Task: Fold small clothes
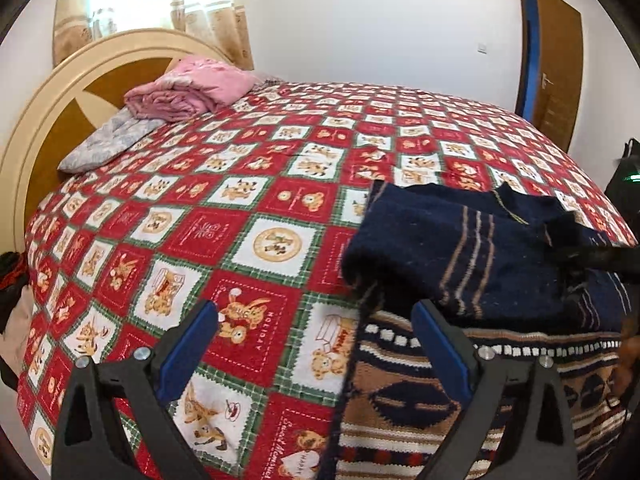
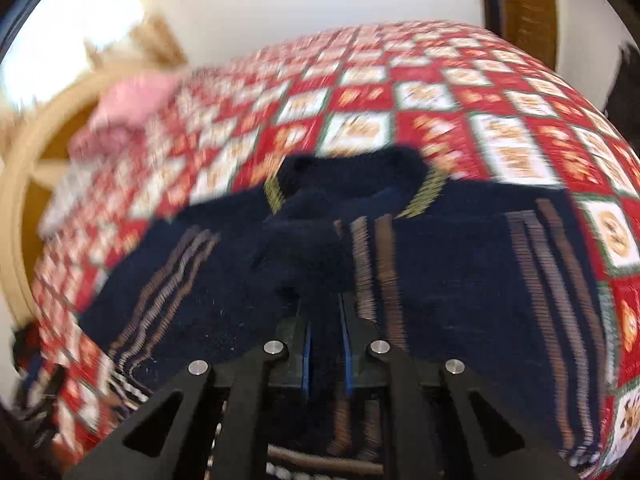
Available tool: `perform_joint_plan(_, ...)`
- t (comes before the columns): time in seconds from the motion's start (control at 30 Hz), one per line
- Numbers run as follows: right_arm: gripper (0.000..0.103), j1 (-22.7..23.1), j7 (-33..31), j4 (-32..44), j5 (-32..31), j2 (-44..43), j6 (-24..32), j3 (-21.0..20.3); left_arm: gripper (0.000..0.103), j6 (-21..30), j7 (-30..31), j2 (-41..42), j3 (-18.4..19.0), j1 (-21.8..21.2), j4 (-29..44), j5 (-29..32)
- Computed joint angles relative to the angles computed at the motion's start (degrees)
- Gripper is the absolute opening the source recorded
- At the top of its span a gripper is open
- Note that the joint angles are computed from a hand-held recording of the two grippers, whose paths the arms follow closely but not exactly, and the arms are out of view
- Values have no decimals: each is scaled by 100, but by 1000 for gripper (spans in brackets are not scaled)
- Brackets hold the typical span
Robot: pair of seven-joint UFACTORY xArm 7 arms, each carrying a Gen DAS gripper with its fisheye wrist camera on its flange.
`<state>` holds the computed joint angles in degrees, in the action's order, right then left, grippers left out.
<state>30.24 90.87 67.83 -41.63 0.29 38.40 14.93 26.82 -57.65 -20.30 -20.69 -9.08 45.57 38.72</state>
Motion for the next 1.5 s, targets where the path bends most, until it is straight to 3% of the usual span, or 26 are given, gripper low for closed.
perform_joint_plan(0.2,12,-310,1089,-1911,22,-1455,-529,268,100,-261,86,189,51,-20,71,-105)
perform_joint_plan(0.27,13,-376,1253,-2448,318,-1722,-1241,242,100,-265,93,310,33,-49,145,-97)
perform_joint_plan(0.37,42,-501,1266,-2869,647,-2010,-2056,226,100,-225,171,466,96,-194,245,-205)
perform_joint_plan(0.43,68,-827,1508,-2943,542,-2313,-2054,540,100,-190,276,515,144,-308,295,-296)
perform_joint_plan(0.5,77,-1148,1512,-2845,452,-2539,-1786,828,100,-160,252,474,131,-323,303,-187)
perform_joint_plan(0.6,78,-1330,792,-2334,659,-2171,-1145,959,100,-102,66,387,60,-246,317,91)
perform_joint_plan(0.7,77,-1231,-180,-1676,848,-1344,-392,891,100,-116,-11,383,111,-249,337,41)
perform_joint_plan(0.8,71,-991,-217,-1052,398,-709,609,994,100,-60,-31,346,144,-260,325,-21)
perform_joint_plan(0.83,51,-900,-313,-947,281,-637,803,1017,100,-49,-18,327,147,-262,313,-25)
perform_joint_plan(0.9,26,-711,-492,-906,294,-589,666,878,100,6,-19,270,127,-228,288,30)
perform_joint_plan(0.93,18,-613,-581,-803,261,-520,768,848,100,43,-25,249,115,-194,282,83)
perform_joint_plan(1.13,13,-156,-874,-371,-414,-596,1688,636,100,21,17,395,187,-160,436,52)
perform_joint_plan(1.27,13,-116,-1216,-184,-865,-637,2143,524,100,76,-243,536,94,-46,719,477)
perform_joint_plan(1.37,14,-194,-1414,-463,-780,-635,1662,332,100,99,-514,776,83,-36,1054,841)
perform_joint_plan(1.47,18,-319,-1593,-846,83,-652,1161,108,100,232,-734,1129,123,-181,1400,1128)
perform_joint_plan(1.5,26,-373,-1449,-1072,224,-831,1001,75,100,367,-764,1360,116,-264,1600,1210)
